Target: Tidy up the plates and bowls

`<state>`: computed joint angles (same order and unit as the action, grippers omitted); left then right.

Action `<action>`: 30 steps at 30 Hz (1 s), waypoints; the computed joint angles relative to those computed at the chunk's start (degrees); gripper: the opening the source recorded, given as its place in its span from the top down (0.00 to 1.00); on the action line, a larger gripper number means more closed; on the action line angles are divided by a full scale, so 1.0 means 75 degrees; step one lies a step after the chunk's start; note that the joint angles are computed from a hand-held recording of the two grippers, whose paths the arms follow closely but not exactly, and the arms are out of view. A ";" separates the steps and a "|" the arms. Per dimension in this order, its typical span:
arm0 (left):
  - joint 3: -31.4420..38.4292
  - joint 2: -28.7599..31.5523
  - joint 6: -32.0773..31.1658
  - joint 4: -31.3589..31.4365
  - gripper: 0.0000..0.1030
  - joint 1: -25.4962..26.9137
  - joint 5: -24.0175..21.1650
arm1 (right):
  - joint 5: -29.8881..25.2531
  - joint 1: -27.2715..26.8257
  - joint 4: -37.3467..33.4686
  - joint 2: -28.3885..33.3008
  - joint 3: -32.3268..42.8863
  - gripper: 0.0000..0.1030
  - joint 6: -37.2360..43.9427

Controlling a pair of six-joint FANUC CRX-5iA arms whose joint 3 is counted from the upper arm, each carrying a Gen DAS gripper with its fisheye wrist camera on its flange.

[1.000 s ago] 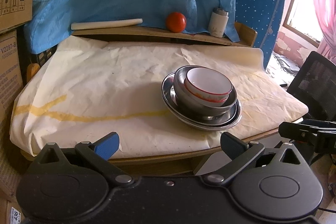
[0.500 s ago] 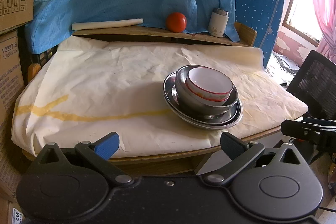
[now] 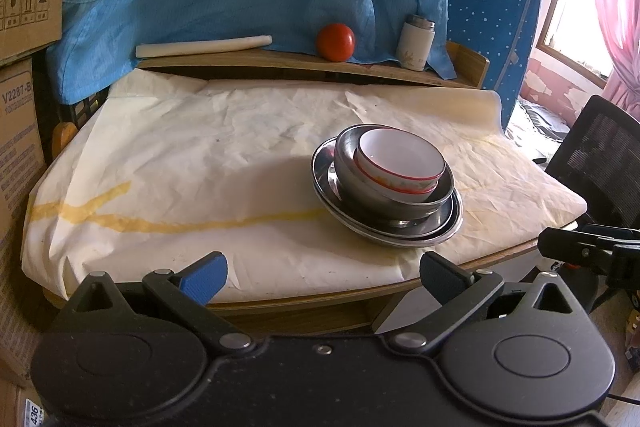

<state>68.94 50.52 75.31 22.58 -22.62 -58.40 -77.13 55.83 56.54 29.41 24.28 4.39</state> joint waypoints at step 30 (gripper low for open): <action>0.0064 0.0029 0.0032 -0.0034 0.01 -0.0011 -0.0028 | -0.0008 0.0005 0.0004 -0.0055 -0.0078 0.00 -0.0072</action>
